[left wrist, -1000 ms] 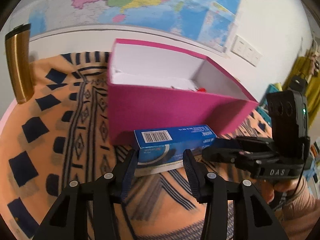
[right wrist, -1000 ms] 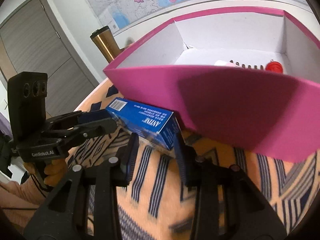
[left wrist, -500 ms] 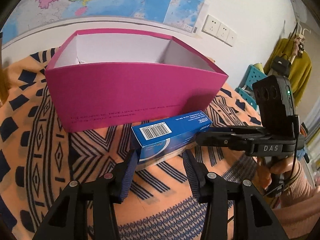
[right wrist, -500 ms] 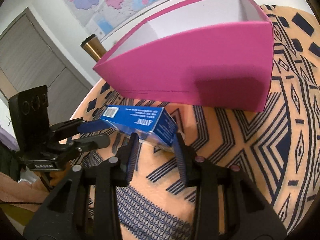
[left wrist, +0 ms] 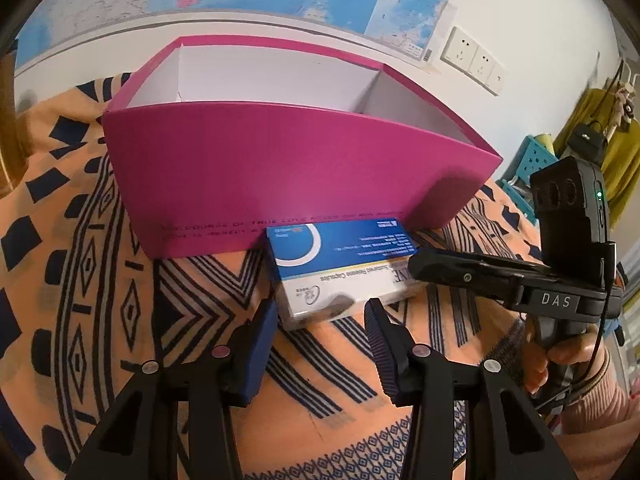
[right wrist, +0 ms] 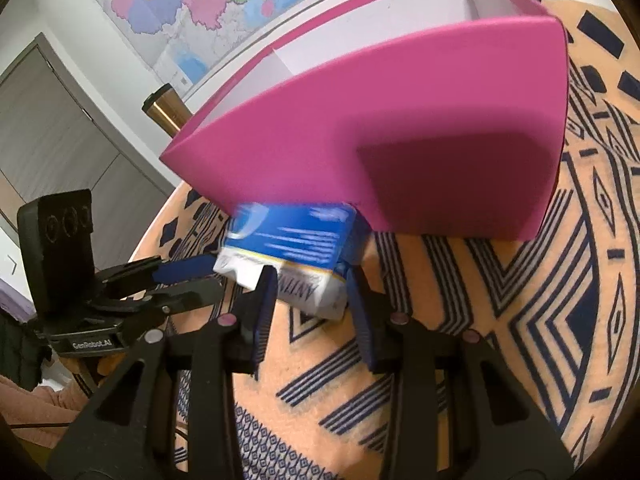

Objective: Organize rigid objects
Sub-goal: 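Close the right tool on the end of the blue medicine box, then lift the blue medicine box with the right tool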

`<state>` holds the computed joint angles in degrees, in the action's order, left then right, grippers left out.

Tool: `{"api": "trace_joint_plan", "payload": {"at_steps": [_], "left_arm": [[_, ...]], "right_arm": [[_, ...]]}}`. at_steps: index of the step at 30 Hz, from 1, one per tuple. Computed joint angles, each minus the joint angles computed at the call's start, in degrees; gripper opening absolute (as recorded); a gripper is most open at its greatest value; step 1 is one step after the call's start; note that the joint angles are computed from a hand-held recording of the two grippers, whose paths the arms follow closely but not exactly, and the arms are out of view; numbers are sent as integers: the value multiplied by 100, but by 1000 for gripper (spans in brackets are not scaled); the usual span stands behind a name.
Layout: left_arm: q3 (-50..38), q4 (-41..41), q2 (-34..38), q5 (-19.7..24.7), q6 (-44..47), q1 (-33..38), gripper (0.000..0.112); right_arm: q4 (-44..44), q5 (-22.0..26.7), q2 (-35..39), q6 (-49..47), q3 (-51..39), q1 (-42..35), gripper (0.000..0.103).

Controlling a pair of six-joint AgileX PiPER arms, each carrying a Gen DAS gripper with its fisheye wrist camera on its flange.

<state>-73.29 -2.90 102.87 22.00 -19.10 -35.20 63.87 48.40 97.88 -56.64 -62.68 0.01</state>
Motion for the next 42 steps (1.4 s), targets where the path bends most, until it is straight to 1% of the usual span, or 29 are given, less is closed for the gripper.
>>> {"api": "trace_joint_plan", "payload": {"at_steps": [2,4,10,13,16,20,26,32,36,42], "left_arm": [[-6,-59,-8,18,52,44,46],[-39,50,14,37,-68,55,46],[-135,-143,86,58,110,71,46],[-240,346,136,150,-347,-37,46],[-300,312,175,156,-358,-78,46],[-312,700,157,175,-730,-218,46],[-280,1062,119,202,-1061,-336,46],[-215,1418,37,191,-1399,-457,46],[-161,1939,-81,239,-1861,-594,46],[-91,2319,-248,274,-2169,-672,46]], "right_arm": [[71,-70,12,-22,7,13,39],[153,-29,65,-57,-3,-6,39],[206,9,137,-42,-19,6,39],[180,8,191,6,-72,46,39],[224,80,183,-59,-38,-25,40],[230,104,169,-90,-17,-35,40],[191,76,93,-96,31,-34,40],[173,45,-40,-132,120,-17,40],[200,53,-137,-182,165,-17,40],[250,34,-430,-280,334,-3,40]]}}
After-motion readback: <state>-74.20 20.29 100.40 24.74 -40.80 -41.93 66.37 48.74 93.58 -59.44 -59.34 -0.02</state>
